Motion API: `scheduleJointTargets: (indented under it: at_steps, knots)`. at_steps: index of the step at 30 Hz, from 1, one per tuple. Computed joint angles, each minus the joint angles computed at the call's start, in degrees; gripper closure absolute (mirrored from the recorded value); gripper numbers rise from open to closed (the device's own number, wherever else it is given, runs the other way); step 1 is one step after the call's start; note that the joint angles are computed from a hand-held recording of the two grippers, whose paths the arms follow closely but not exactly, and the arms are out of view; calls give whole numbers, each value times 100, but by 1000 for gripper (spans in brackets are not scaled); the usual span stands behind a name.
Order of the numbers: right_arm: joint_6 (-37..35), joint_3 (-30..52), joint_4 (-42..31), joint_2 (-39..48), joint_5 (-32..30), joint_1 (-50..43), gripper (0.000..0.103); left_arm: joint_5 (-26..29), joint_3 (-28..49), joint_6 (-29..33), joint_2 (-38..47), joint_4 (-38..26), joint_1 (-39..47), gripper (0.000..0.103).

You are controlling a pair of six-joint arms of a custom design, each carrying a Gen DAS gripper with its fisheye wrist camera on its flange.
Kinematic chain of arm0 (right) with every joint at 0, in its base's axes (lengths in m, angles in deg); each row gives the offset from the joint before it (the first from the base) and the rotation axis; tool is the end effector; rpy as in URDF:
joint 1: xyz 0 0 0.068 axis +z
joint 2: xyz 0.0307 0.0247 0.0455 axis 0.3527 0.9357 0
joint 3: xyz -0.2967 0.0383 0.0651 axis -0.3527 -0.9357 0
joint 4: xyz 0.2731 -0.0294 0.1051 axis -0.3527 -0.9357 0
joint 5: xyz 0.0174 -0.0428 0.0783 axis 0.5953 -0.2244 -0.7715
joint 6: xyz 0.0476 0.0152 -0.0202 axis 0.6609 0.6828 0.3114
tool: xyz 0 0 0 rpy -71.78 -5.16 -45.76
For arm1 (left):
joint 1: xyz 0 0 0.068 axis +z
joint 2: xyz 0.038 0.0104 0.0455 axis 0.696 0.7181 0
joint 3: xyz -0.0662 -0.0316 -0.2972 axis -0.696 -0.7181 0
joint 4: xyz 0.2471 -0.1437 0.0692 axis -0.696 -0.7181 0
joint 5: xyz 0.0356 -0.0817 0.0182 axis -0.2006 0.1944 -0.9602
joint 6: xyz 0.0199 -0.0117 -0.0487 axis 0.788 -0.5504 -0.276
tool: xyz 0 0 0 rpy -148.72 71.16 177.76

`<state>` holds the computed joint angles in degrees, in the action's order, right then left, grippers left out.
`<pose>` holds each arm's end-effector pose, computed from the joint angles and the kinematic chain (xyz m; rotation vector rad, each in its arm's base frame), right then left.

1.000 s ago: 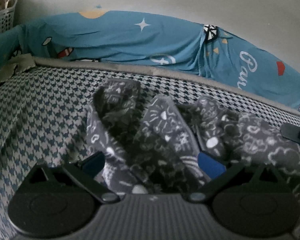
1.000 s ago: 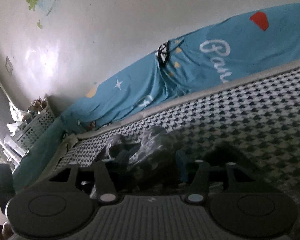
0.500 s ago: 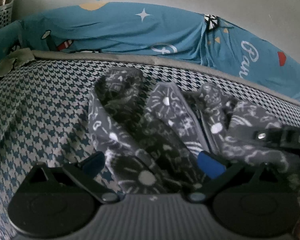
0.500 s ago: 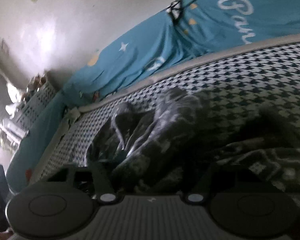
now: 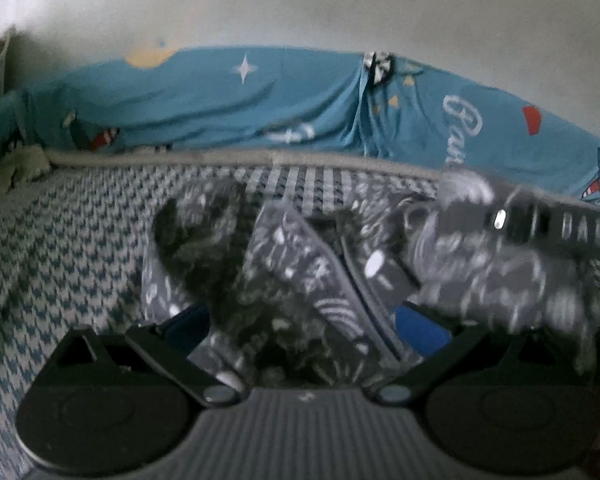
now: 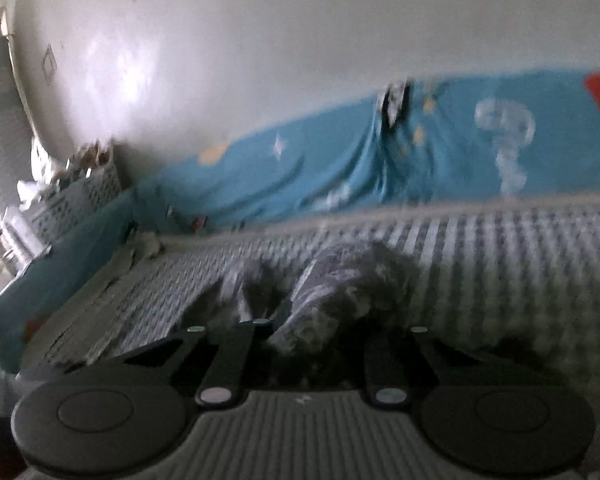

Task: Fold clothes

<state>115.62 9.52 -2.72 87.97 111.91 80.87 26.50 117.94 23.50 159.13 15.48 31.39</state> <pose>0.1745 0.2491 0.1032 0.3483 1.9785 0.2501 0.2636 -0.0705 0.1975 0.6222 2.2020 -0.3713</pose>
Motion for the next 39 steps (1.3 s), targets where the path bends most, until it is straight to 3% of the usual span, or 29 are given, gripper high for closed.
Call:
scheduleJointTargets:
  at_steps: [10, 16, 21, 25, 30, 32, 34, 36, 39]
  knots:
    - [-740, -588, 452, -1092, 1245, -862, 89, -162, 510, -373, 333, 349, -450, 0]
    - [-1207, -801, 787, -1270, 1355, -1596, 89, -425, 1110, -483, 1096, 502, -681, 0]
    - [-1021, -719, 612, -998, 1074, -2066, 88, -451, 1436, -610, 1531, 432, -703, 0]
    - [-398, -821, -68, -1195, 552, -2291, 70, -435, 1442, -608, 1663, 376, -658, 0]
    - [-34, -1036, -447, -1629, 415, -2226, 65, -281, 1415, -621, 1749, 231, -564, 0]
    - [30, -1103, -557, -1823, 289, -2196, 58, -246, 1416, -663, 1767, 203, -531, 0]
    - [48, -1127, -674, -1940, 84, -2166, 41, -260, 1382, -659, 1753, 232, -523, 0]
    - [111, -992, -1168, -1940, -114, -2190, 33, -241, 1359, -654, 1747, 211, -520, 0]
    - [333, -821, -1866, -1851, -300, -2169, 33, -208, 1328, -646, 1737, 178, -519, 0]
